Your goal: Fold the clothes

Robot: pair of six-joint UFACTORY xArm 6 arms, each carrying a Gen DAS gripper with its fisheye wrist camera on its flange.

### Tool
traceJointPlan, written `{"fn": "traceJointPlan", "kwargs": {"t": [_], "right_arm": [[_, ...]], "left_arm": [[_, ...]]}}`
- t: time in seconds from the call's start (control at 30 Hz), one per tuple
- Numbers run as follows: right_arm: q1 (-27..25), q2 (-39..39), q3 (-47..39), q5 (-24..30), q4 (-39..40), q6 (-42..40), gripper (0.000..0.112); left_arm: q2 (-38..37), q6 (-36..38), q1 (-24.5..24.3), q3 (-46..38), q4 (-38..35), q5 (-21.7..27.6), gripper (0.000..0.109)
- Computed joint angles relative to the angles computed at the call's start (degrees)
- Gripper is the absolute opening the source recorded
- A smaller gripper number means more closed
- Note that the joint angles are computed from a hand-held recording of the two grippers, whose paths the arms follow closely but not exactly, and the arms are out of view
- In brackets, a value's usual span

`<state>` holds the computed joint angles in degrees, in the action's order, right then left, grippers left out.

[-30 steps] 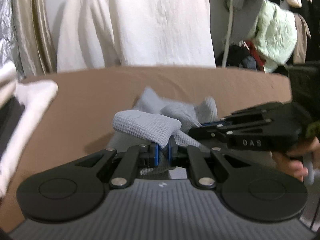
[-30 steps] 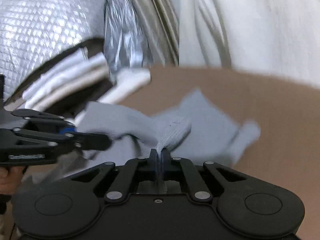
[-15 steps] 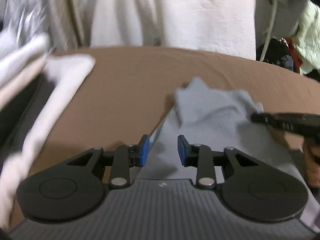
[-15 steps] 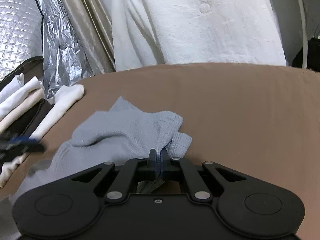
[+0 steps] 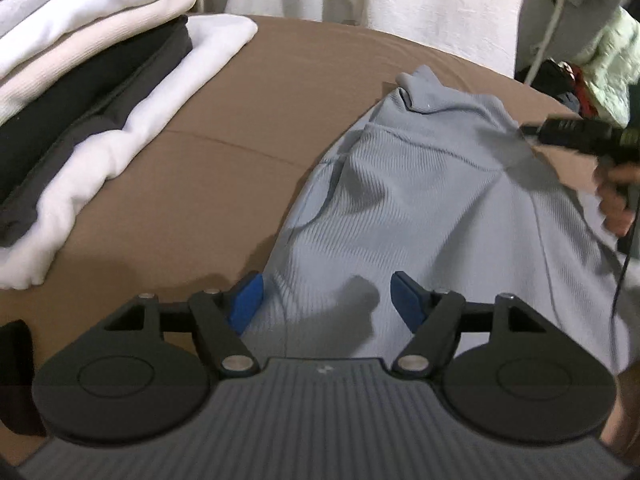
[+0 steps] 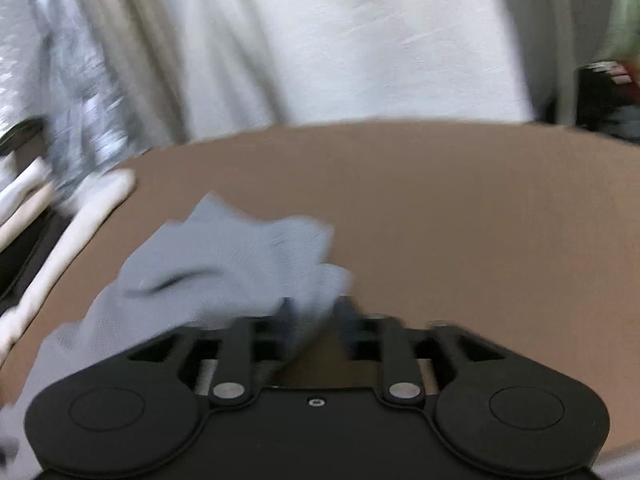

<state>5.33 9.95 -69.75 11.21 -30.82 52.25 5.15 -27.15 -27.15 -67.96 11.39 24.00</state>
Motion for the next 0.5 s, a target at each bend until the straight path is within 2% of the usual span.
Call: {"fn": "traceJointPlan", "kwargs": {"t": [0.07,0.13,0.17,0.2,0.33,0.4,0.47,0.5], "right_arm": [[0.32,-3.17,0.81,7.04,-4.8,5.32,0.048],[0.64,-6.64,2.13,13.92,0.0,1.04,0.048],[0.34,-9.13,3.85,16.11,1.75,-0.51,0.048],[0.03,-11.54,5.52,18.23,2.45,-1.0,0.048],[-2.42,-21.14,11.29,25.45,5.91,-5.93,0.048],[-4.2,-25.64,14.62,27.03,7.01,-7.62,0.049],[-6.16,-28.83,17.0,28.79,6.39,-8.15,0.05],[-7.32,-29.67,17.36,30.26,5.91,-7.81,0.05]], "left_arm": [[-0.24,-1.17,0.36,1.36,-0.48,-1.55,0.081],[-0.2,-1.52,0.91,3.55,-2.02,-5.71,0.078],[-0.02,-2.24,1.17,4.25,-1.31,-7.27,0.047],[0.37,-0.8,1.26,4.03,-1.86,-7.11,0.007],[-2.53,-6.92,3.23,4.83,2.46,-12.2,0.007],[-3.89,-7.5,4.05,5.06,0.36,-13.58,0.007],[-2.73,-3.05,3.55,3.22,-5.25,-6.9,0.007],[-1.39,-2.41,3.41,1.5,-4.53,-1.77,0.008]]}}
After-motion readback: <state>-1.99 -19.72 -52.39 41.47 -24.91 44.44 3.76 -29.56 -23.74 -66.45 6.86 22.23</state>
